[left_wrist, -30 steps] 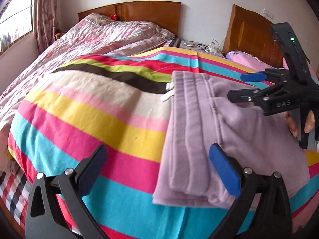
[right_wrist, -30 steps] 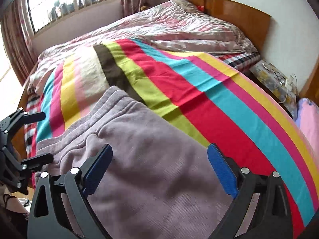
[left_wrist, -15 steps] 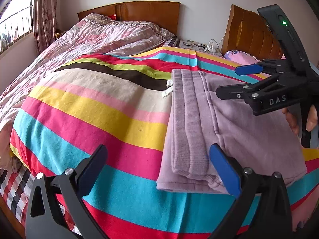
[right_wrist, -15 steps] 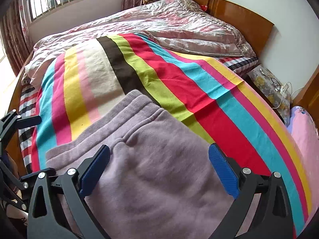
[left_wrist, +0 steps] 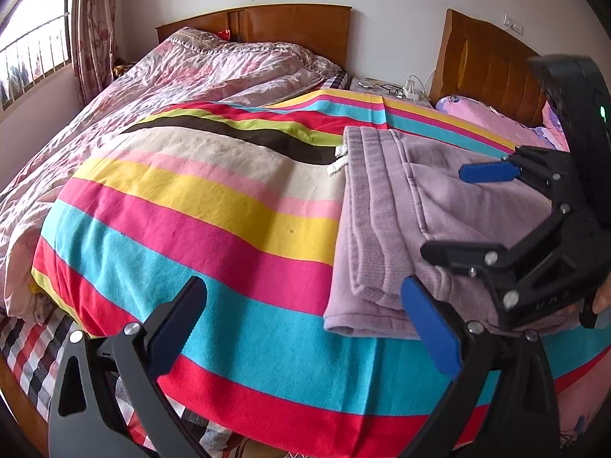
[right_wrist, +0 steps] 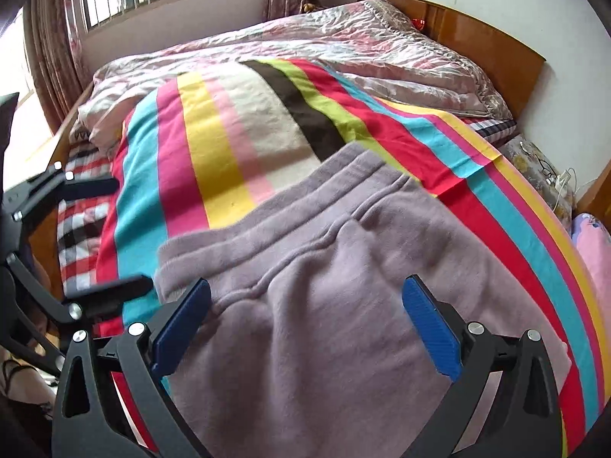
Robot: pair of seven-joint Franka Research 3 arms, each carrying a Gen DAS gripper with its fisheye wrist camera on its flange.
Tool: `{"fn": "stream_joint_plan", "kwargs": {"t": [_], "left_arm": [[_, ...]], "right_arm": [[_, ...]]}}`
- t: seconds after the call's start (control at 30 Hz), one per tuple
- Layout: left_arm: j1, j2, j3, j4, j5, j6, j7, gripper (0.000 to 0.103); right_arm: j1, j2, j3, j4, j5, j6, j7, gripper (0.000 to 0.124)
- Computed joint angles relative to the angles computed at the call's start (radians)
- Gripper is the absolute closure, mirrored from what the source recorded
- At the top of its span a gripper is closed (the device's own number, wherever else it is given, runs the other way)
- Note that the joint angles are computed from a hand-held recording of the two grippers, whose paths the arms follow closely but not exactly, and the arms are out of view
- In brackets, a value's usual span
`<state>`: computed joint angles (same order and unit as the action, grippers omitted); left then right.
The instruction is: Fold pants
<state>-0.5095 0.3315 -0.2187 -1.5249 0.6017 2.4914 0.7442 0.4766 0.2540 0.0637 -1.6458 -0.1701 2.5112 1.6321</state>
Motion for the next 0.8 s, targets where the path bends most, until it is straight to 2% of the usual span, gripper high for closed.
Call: {"fn": "stream_joint_plan", "kwargs": {"t": [0.17, 0.27, 0.37, 0.47, 0.5, 0.57, 0.6, 0.67, 0.73, 0.8], "left_arm": [[0.005, -0.049, -0.003, -0.068, 0.01, -0.001, -0.027, 0.001], [0.013, -0.076, -0.009, -0.109, 0.012, 0.002, -0.047, 0.001], [0.023, -0.089, -0.018, -0.134, 0.001, 0.002, -0.062, 0.001], [0.024, -0.085, -0.024, -0.129, -0.004, -0.019, -0.063, 0.001], [0.027, -0.087, -0.028, -0.132, -0.01, -0.015, -0.058, 0.001], [0.025, -0.094, -0.03, -0.138, -0.007, -0.012, -0.054, 0.001], [0.023, -0.096, -0.031, -0.138, -0.001, -0.013, -0.055, 0.001], [0.018, -0.097, -0.032, -0.133, 0.01, -0.016, -0.057, 0.001], [0.01, -0.089, -0.033, -0.111, 0.028, -0.019, -0.056, 0.001], [0.002, -0.069, -0.036, -0.076, 0.034, -0.016, -0.039, 0.001]], "right_arm": [[0.027, -0.042, -0.022, -0.065, -0.091, 0.044, 0.145, 0.027], [0.034, -0.092, -0.012, -0.122, -0.154, 0.092, 0.195, 0.027], [0.044, -0.116, -0.007, -0.16, -0.254, 0.085, 0.293, 0.027], [0.015, -0.122, 0.019, -0.203, -0.158, 0.113, 0.275, 0.026], [0.015, -0.13, 0.018, -0.217, -0.167, 0.123, 0.299, 0.026], [0.026, -0.158, 0.012, -0.245, -0.263, 0.132, 0.377, 0.026], [0.023, -0.191, 0.014, -0.28, -0.295, 0.165, 0.407, 0.026], [0.002, -0.257, 0.027, -0.35, -0.32, 0.224, 0.456, 0.026], [-0.036, -0.345, 0.047, -0.436, -0.424, 0.277, 0.574, 0.026], [-0.086, -0.417, 0.08, -0.496, -0.513, 0.281, 0.672, 0.026]]}}
